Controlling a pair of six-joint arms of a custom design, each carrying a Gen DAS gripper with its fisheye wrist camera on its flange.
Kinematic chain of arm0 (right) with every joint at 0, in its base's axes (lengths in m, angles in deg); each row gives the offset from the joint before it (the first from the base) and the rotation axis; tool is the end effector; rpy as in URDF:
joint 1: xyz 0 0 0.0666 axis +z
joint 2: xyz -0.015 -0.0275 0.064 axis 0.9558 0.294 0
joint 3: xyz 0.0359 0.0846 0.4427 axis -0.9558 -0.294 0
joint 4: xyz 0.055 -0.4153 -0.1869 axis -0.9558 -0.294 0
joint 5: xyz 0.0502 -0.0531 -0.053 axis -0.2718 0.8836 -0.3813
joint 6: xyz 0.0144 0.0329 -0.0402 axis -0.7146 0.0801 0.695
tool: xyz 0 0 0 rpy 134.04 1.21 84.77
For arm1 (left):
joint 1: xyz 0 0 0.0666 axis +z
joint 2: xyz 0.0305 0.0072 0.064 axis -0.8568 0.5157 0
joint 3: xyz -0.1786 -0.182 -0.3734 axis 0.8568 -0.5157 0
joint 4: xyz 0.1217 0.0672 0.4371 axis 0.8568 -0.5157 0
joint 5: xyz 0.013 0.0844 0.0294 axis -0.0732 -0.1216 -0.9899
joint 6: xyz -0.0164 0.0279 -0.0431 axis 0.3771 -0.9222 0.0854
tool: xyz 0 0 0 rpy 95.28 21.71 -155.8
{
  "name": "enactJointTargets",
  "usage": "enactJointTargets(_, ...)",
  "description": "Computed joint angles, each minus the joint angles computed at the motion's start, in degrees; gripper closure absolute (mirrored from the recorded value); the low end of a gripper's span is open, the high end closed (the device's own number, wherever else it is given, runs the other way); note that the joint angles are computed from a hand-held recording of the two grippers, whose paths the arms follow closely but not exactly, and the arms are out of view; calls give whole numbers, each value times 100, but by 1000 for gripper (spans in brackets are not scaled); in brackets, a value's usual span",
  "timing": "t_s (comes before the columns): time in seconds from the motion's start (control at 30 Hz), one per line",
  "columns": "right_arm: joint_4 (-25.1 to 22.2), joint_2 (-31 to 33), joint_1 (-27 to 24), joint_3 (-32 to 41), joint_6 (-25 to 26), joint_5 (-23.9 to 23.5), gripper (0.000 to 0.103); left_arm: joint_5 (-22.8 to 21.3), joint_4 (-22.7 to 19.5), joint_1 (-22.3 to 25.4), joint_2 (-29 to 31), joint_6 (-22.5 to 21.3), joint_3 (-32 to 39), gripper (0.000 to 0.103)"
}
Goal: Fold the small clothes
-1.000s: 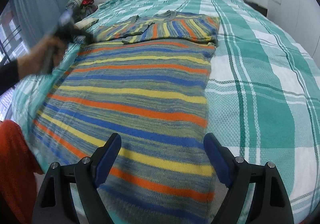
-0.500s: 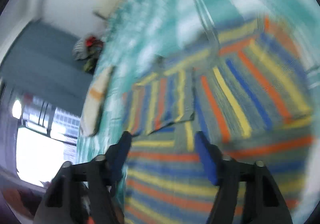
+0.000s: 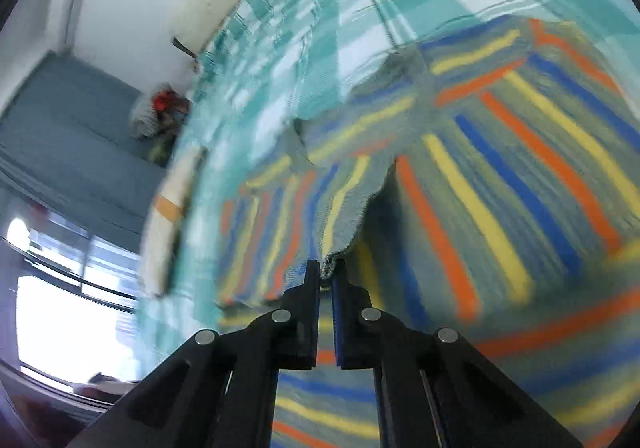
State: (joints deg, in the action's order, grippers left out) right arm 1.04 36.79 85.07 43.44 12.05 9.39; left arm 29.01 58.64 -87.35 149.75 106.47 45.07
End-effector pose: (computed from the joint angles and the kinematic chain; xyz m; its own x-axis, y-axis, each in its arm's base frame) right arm 0.6949 0.1686 0.2992 -0.9404 0.0700 -0.3329 -0.1503 0.7925 0.5911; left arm 0.4488 -0.2267 0.2644 -0.6650 -0.3723 -0.6474 -0.3429 0.9223 -0.1782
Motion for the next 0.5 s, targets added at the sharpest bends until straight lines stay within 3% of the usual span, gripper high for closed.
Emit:
enactJointTargets(0.07, -185, 72, 33, -51, 54, 376, 96, -35, -50, -14, 22, -8, 30, 4)
enactJointTargets(0.13, 41, 27, 33, -160, 104, 380, 90, 46, -95, 7, -17, 22, 38, 4)
enactJointTargets(0.2, 204, -149, 33, -286, 250, 405, 68, 79, -361, 6, -69, 166, 125, 5)
enactJointTargets(0.23, 265, -285, 28, -383, 346, 478, 49, 59, -612, -30, -117, 329, 218, 5)
enactJointTargets(0.27, 354, -452, 5, -518, 472, 531, 43, 53, -693, -75, -169, 419, 252, 5)
enactJointTargets(0.33, 305, -785, -75, -821, 1165, 579, 43, 32, -776, -292, -306, 448, 356, 5)
enactJointTargets(0.5, 43, -1977, -427, -2145, 3512, 993, 43, 134, -895, -1053, -133, 46, 754, 5)
